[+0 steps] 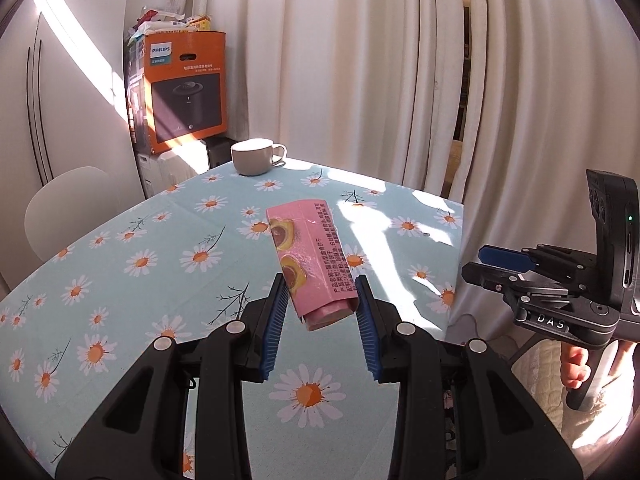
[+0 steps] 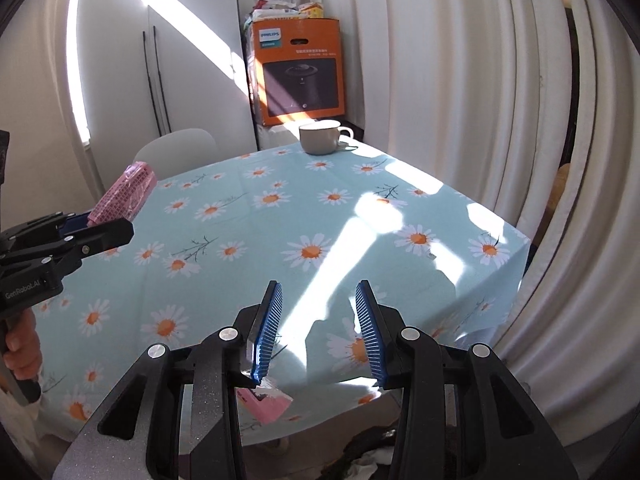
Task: Collect trash
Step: 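Carry both held pink wrappers over the black trash bag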
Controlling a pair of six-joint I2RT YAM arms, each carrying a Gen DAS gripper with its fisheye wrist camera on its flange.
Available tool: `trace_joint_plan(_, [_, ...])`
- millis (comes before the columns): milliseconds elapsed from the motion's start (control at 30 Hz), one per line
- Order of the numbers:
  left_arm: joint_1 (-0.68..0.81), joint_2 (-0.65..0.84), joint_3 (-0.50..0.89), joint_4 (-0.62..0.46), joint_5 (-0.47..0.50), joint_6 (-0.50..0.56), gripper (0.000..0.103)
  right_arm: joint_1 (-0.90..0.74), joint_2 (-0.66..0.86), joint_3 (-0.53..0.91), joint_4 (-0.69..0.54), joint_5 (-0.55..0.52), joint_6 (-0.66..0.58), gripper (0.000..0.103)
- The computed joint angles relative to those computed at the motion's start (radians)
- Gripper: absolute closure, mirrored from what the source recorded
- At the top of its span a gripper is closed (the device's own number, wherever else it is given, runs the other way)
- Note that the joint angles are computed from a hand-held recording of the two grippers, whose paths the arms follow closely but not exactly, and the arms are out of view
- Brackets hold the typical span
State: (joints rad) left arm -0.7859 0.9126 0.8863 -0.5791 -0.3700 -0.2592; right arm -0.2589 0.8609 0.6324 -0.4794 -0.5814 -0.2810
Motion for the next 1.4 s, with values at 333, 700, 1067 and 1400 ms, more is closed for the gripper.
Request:
trace_joint_plan(333, [0.057, 0.011, -0.025, 0.016, 0.052, 0.002, 0.068, -0.039, 0.014, -0.095, -0.014, -0.106, -0.124, 0.030])
trace_joint_plan(700, [0.061, 0.004, -0.040, 0.007, 0.035, 0.009, 0.068, 0.113, 0.004, -0.177, 0.059, -0.068, -0.100, 0.073])
trace_joint_plan(1067, [-0.031, -0.003, -0.028, -0.010, 0.009, -0.021, 0.068, -0.094, -0.052, -0.149, -0.027, -0.181, -0.166, 0.080])
trace_joint_plan(1400, [-0.213, 0.098, -0.032, 0.094, -0.029, -0.033, 0.068, -0.528, -0.016, -0.021, -0.351, -0.361, -0.558, 0.080])
